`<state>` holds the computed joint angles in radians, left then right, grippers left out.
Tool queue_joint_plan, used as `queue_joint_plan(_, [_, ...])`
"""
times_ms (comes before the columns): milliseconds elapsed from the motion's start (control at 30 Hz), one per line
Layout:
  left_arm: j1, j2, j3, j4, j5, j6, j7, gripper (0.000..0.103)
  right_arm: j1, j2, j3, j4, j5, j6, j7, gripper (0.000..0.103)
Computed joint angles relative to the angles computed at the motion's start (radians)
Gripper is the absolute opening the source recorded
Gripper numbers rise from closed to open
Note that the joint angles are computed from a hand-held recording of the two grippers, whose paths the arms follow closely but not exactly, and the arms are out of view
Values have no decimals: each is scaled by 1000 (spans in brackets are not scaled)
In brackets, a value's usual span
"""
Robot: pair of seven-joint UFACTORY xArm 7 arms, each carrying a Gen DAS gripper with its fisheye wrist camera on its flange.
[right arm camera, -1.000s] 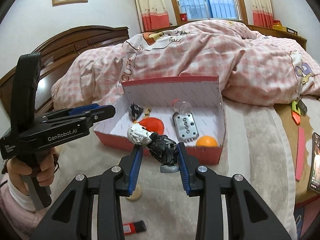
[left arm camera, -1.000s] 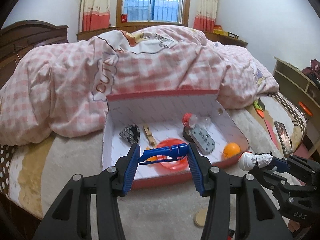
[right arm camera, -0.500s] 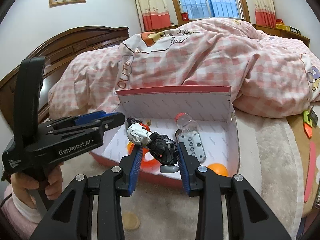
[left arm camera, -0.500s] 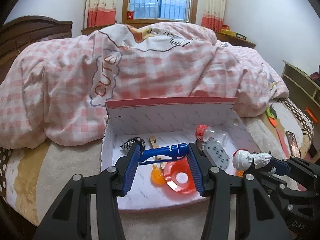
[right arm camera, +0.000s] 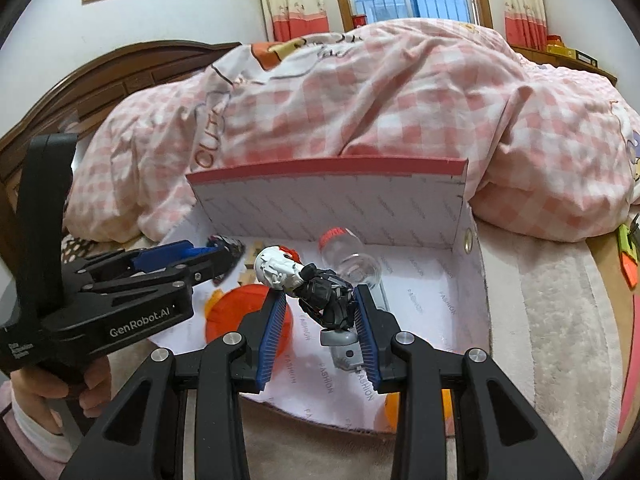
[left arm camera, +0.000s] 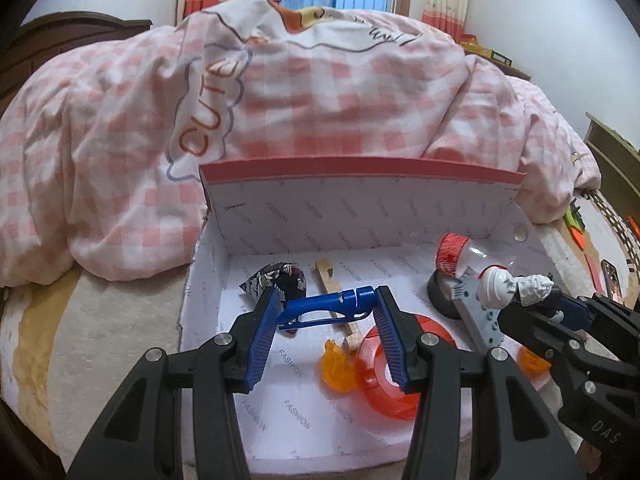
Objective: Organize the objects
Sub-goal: 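Lower robot figure into the box and open right gripper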
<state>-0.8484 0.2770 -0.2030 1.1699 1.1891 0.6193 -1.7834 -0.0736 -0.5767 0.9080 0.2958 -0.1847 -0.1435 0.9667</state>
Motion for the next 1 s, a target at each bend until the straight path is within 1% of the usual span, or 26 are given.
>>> queue_joint_plan(233, [0, 35, 14, 16, -18, -16, 17, 48, -105, 16, 88, 16, -8, -19, 2, 36])
queue_joint_plan(500, [-10, 56, 32, 24, -23, -22, 19, 48, -177, 37, 147, 23, -5, -36, -1, 36])
queue_joint_plan(667, [-13, 68, 38, 29, -14, -42, 13, 48, -191, 38, 164, 21, 6, -45, -3, 36])
queue_joint_plan(733, [-11, 68, 42, 25, -8, -63, 6, 48, -204, 34, 177, 20, 9, -58, -4, 36])
queue_joint_plan(800, [-10, 65, 46, 20, 5, -91, -6, 48, -211, 21, 189, 18, 16, -67, -4, 40])
queue_joint_plan(900, [-14, 67, 44, 21, 1, -88, 4, 48, -206, -10, 195, 11, 28, -79, 3, 46])
queue_joint_plan(1000, [-19, 62, 43, 16, -1, -84, 3, 48, -189, -37, 187, 4, 37, -75, 12, 46])
